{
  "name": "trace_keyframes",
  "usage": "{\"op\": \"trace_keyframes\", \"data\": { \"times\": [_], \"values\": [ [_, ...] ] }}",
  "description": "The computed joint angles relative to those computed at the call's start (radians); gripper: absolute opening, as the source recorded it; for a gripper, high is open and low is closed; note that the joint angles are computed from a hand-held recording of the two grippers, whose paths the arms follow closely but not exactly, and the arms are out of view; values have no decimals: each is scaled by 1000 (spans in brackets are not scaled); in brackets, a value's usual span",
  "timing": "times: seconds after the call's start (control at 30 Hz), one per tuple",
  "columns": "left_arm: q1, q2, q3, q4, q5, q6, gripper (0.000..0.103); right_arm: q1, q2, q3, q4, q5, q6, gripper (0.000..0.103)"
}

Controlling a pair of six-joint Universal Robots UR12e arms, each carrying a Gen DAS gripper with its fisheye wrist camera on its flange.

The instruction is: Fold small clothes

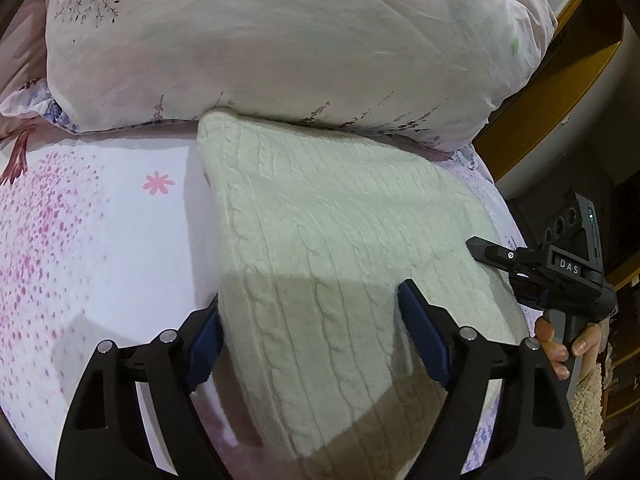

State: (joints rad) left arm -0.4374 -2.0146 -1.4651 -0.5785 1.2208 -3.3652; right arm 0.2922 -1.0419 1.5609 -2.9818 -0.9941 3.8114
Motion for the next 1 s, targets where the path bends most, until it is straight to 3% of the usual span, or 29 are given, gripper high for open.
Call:
{"op": "trace_keyframes", "data": {
  "times": [0.1, 0.13, 0.17, 0.27, 0.43, 0.57, 0.7, 0.87, 0.97, 1.0],
  "values": [
    [2, 6, -11, 20, -8, -11, 67, 5, 1, 2, -15, -12, -6, 29],
    [5, 10, -18, 35, -21, -15, 58, 8, -1, 4, -21, -21, -7, 28],
    [10, 14, -26, 52, -40, -22, 50, 11, -4, 7, -33, -29, 2, 27],
    [30, 25, -47, 80, -113, -60, 40, 11, -12, 22, -88, -25, 24, 25],
    [64, 59, -93, 121, -231, -91, 37, 31, -37, 40, -171, -28, 4, 23],
    [99, 114, -150, 141, -277, -84, 37, 57, -47, 40, -206, -15, -11, 21],
    [136, 174, -207, 135, -278, -50, 37, 94, -41, 27, -236, -12, -41, 19],
    [190, 233, -269, 113, -217, -29, 39, 157, 0, -28, -180, -44, -114, 17],
    [212, 234, -287, 114, -164, -67, 43, 191, 43, -95, -35, -99, -157, 19],
    [219, 228, -287, 99, -157, -88, 44, 199, 50, -109, 6, -131, -163, 25]
  ]
}}
